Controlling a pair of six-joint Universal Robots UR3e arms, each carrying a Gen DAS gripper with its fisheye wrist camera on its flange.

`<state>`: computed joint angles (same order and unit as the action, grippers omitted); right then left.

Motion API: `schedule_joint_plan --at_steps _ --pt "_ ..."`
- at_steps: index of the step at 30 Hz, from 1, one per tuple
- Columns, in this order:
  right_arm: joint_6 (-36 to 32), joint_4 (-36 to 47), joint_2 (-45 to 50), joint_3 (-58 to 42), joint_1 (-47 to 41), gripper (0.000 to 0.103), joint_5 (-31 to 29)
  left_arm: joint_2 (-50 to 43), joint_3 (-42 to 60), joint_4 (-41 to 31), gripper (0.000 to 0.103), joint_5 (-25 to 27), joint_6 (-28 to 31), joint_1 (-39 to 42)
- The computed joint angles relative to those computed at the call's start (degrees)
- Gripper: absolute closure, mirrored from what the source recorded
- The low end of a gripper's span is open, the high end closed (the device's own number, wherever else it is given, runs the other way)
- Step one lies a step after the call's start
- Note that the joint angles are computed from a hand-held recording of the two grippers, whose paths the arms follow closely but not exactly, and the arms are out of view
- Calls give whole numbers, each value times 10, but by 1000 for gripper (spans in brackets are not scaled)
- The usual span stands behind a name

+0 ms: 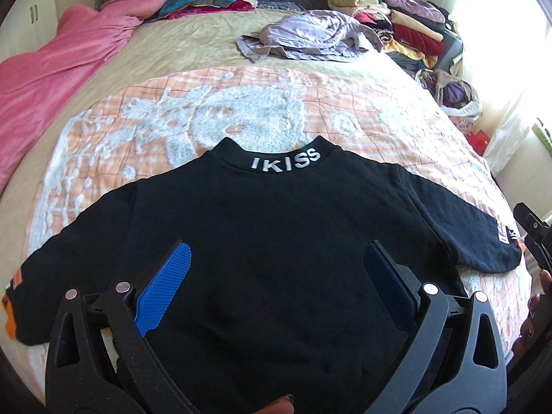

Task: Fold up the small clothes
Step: 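Move the right tool to the orange sleeve cuff and close on it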

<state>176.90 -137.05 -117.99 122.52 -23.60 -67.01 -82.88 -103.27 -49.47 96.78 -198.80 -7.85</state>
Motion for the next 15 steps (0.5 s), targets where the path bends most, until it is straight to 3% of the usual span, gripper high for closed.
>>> schedule_joint_plan --at_steps 15 --pt "18 -33 38 69 -193 4 2 -75 11 18 9 11 -12 -16"
